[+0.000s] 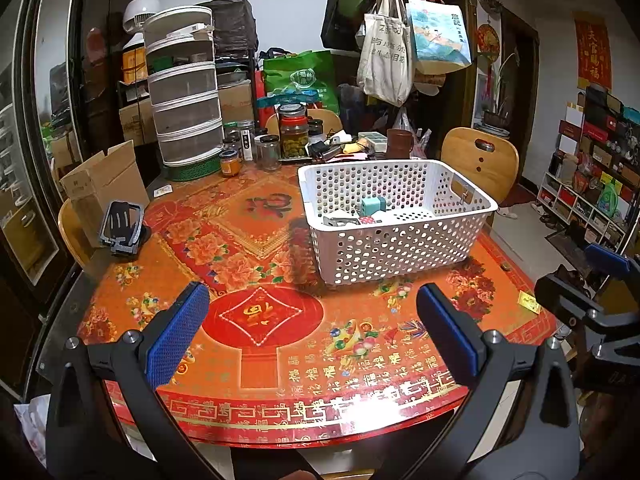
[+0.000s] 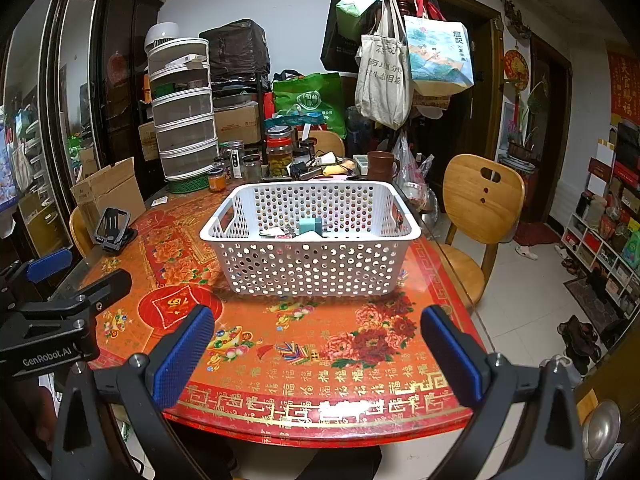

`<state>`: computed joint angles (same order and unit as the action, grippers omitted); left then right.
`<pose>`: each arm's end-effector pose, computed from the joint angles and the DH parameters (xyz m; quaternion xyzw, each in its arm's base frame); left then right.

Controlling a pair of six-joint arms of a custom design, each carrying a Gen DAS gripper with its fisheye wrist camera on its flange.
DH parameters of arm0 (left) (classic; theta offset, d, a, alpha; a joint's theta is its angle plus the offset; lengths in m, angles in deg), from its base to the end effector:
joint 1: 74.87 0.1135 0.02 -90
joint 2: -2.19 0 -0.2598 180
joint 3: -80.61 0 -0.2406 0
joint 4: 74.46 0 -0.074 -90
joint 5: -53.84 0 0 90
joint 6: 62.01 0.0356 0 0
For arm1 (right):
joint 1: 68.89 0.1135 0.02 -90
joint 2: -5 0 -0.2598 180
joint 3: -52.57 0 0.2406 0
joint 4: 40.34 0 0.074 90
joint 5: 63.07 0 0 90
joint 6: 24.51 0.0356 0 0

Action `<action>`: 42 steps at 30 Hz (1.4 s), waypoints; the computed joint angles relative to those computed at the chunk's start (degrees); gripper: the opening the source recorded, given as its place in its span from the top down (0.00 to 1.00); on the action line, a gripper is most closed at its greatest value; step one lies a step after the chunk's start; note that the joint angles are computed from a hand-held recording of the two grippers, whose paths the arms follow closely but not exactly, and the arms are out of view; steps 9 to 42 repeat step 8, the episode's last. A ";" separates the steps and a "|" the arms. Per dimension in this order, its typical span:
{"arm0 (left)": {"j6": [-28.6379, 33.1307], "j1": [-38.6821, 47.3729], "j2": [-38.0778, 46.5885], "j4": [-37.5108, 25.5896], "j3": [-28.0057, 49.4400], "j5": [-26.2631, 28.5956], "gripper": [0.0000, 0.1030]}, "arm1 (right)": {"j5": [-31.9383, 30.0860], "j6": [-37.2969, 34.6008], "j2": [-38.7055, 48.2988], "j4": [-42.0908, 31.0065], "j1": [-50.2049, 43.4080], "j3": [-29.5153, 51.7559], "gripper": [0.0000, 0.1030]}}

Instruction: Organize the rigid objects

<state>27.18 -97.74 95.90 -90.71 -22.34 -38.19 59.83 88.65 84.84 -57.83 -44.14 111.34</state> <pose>0.3315 -0.1385 0.2442 0.1597 0.8637 -0.0828 0.4708 0.2623 0.0996 0.2180 0.1109 0.8657 -0.0642 0.4839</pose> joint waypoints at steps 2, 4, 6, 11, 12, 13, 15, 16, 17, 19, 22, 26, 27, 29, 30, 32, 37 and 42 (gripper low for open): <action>-0.01 0.07 -0.04 0.29 -0.19 -0.01 0.01 | -0.11 -0.08 0.17 0.12 -0.15 0.11 0.00; 0.14 0.00 -0.07 0.77 -0.45 -0.54 0.01 | -0.09 -0.04 0.20 0.08 -0.10 0.13 0.00; 0.21 -0.03 -0.16 0.82 -0.56 -0.59 0.01 | -0.03 -0.02 0.28 0.15 -0.03 0.09 0.00; 0.02 0.01 -0.05 1.00 -0.69 -0.31 0.01 | 0.00 0.08 0.30 0.09 0.08 0.09 0.00; 0.02 0.01 -0.05 1.00 -0.69 -0.31 0.01 | 0.00 0.08 0.30 0.09 0.08 0.09 0.00; 0.02 0.01 -0.05 1.00 -0.69 -0.31 0.01 | 0.00 0.08 0.30 0.09 0.08 0.09 0.00; 0.02 0.01 -0.05 1.00 -0.69 -0.31 0.01 | 0.00 0.08 0.30 0.09 0.08 0.09 0.00; 0.02 0.01 -0.05 1.00 -0.69 -0.31 0.01 | 0.00 0.08 0.30 0.09 0.08 0.09 0.00; 0.02 0.01 -0.05 1.00 -0.69 -0.31 0.01 | 0.00 0.08 0.30 0.09 0.08 0.09 0.00; 0.02 0.01 -0.05 1.00 -0.69 -0.31 0.01 | 0.00 0.08 0.30 0.09 0.08 0.09 0.00; 0.02 0.01 -0.05 1.00 -0.69 -0.31 0.01 | 0.00 0.08 0.30 0.09 0.08 0.09 0.00; 0.02 0.01 -0.05 1.00 -0.69 -0.31 0.01 | 0.00 0.08 0.30 0.09 0.08 0.09 0.00; 0.02 0.01 -0.05 1.00 -0.69 -0.31 0.01 | 0.00 0.08 0.30 0.09 0.08 0.09 0.00; 0.02 0.01 -0.05 1.00 -0.69 -0.31 0.01 | 0.00 0.08 0.30 0.09 0.08 0.09 0.00; 0.02 0.01 -0.05 1.00 -0.69 -0.31 0.01 | 0.00 0.08 0.30 0.09 0.08 0.09 0.00; 0.02 0.01 -0.05 1.00 -0.69 -0.31 0.01 | 0.00 0.08 0.30 0.09 0.08 0.09 0.00; 0.02 0.01 -0.05 1.00 -0.69 -0.31 0.01 | 0.00 0.08 0.30 0.09 0.08 0.09 0.00; 0.02 0.01 -0.05 1.00 -0.69 -0.31 0.01 | 0.00 0.08 0.30 0.09 0.08 0.09 0.00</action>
